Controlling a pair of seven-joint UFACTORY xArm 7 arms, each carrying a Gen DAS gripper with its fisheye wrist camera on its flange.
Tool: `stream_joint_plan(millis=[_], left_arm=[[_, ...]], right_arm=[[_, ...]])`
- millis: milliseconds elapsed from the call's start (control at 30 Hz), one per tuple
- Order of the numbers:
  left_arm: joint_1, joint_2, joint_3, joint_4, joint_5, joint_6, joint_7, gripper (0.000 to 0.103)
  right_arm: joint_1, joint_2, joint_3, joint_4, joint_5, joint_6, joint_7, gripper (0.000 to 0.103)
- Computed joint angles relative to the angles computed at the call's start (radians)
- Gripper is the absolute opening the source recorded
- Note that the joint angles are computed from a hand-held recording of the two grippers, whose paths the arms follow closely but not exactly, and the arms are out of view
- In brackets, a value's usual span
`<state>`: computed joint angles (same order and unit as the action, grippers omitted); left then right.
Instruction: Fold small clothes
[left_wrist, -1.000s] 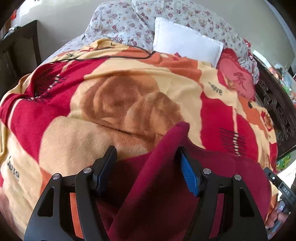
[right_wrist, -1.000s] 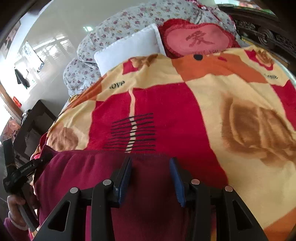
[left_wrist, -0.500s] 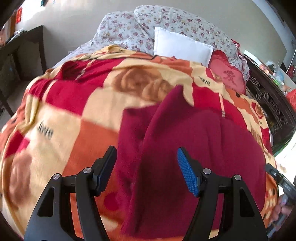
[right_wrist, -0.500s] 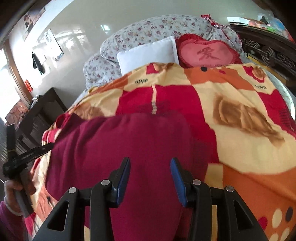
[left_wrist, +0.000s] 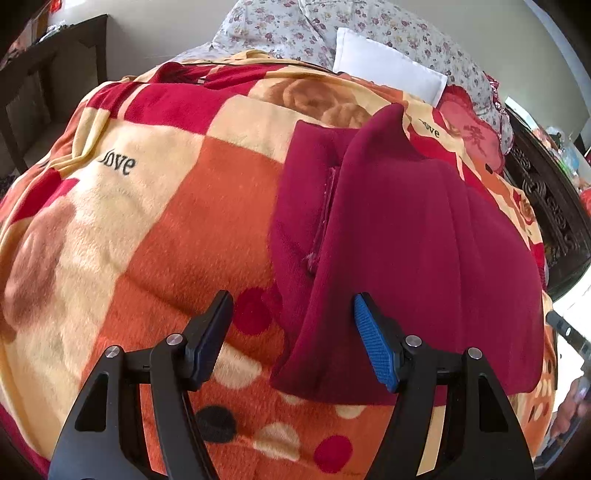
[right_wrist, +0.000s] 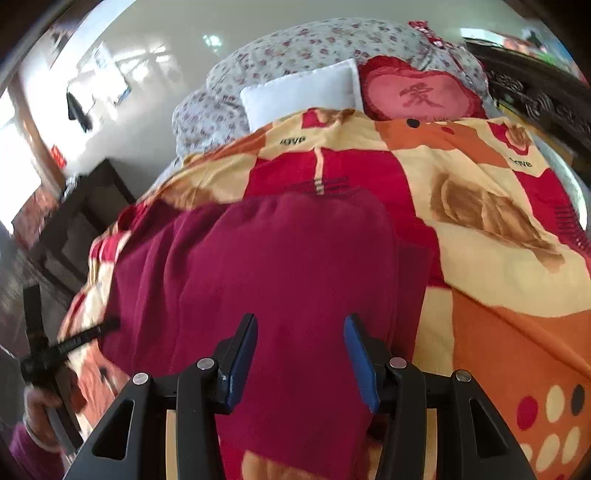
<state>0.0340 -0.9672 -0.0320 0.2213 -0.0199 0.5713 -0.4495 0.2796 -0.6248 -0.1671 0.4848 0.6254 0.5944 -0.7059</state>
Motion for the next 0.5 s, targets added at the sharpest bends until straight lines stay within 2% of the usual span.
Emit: stream_joint_plan(millis=[133,233,333,500], left_arm=[[0.001,-0.017,0.006,-0.012,-0.001,0.0,0.002,0.068],[-0.002,-0.025,0.015,-0.022,-0.008,-0.006,0.006,0.068],[-0.003,-0.033,0.02,-0.03,-0.01,-0.012,0.017,0.068],[-0.003,-0.047,0.04,-0.041,-0.027,-0.017,0.034,0.068]], right_arm=[[-0.015,0.06,0.016,-0.01,-0.026,0.02,0.023,0.047],[-0.04,0.06,0.064,0.005,-0.072,0.031,0.073,0.047],[-0.001,0.046,0.054,0.044,-0.039,0.074,0.076,0.047],[0.083,0.076,0.116,0.104,0.007,0.049,0.089,0.047]])
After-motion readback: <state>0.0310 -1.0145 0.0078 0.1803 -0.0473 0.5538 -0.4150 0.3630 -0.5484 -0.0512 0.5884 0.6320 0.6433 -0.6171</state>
